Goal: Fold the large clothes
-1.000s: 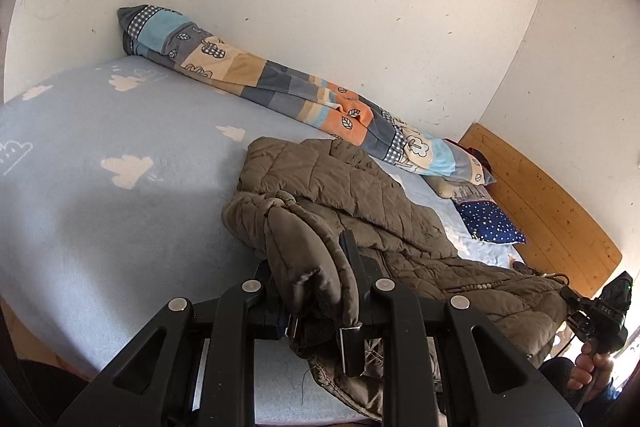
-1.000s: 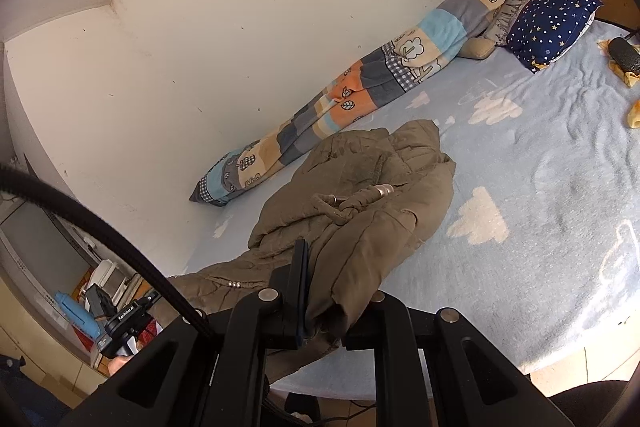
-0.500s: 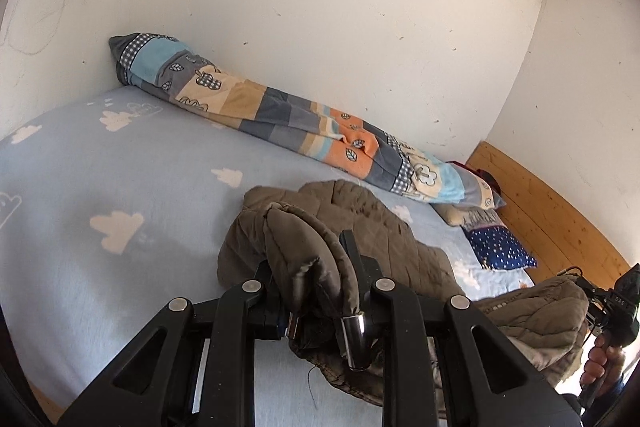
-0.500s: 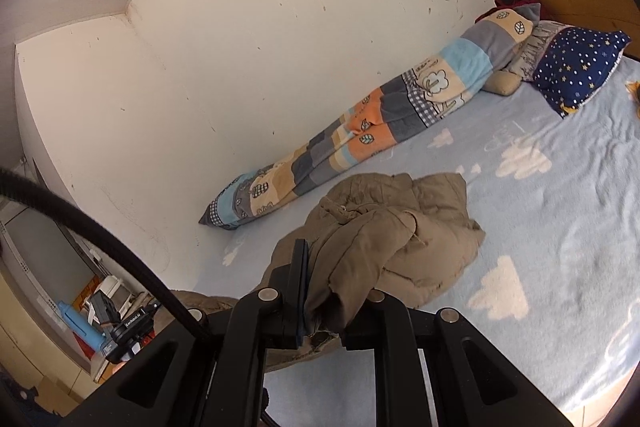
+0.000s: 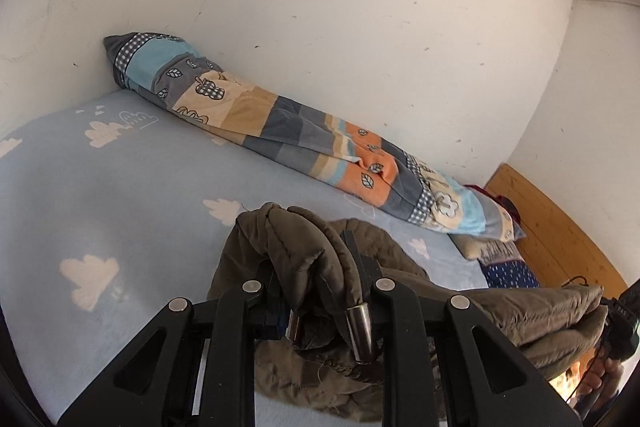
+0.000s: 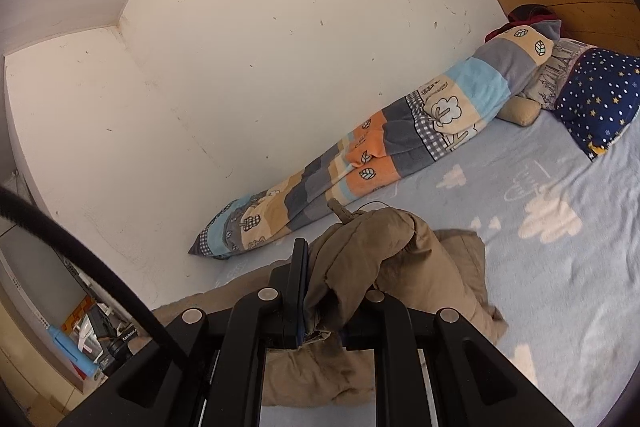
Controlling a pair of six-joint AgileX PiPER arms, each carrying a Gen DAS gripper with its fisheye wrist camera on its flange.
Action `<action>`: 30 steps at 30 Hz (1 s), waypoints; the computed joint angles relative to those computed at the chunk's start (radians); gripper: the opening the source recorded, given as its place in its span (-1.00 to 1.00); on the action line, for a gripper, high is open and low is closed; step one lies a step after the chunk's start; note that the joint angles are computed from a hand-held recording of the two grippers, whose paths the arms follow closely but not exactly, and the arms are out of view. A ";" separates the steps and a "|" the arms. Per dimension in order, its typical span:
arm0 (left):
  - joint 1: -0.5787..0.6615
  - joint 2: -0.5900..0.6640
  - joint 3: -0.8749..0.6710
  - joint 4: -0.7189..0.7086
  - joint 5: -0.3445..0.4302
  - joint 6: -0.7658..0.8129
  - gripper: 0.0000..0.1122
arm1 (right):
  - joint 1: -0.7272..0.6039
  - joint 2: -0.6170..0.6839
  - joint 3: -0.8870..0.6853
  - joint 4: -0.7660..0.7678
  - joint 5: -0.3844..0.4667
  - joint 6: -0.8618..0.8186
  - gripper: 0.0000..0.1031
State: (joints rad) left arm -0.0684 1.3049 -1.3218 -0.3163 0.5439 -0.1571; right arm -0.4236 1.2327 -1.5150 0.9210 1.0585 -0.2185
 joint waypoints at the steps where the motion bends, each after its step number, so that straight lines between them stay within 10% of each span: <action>1: -0.001 0.033 -0.031 0.012 0.001 -0.017 -0.63 | 0.014 0.028 -0.020 -0.004 -0.016 0.005 -0.76; 14: -0.039 0.451 -0.464 0.195 0.084 -0.205 -0.63 | 0.112 0.338 -0.196 -0.054 -0.193 0.048 -0.76; 30: -0.039 0.930 -1.008 0.237 0.385 -0.316 -0.53 | 0.194 0.661 -0.327 -0.228 -0.320 0.232 -0.75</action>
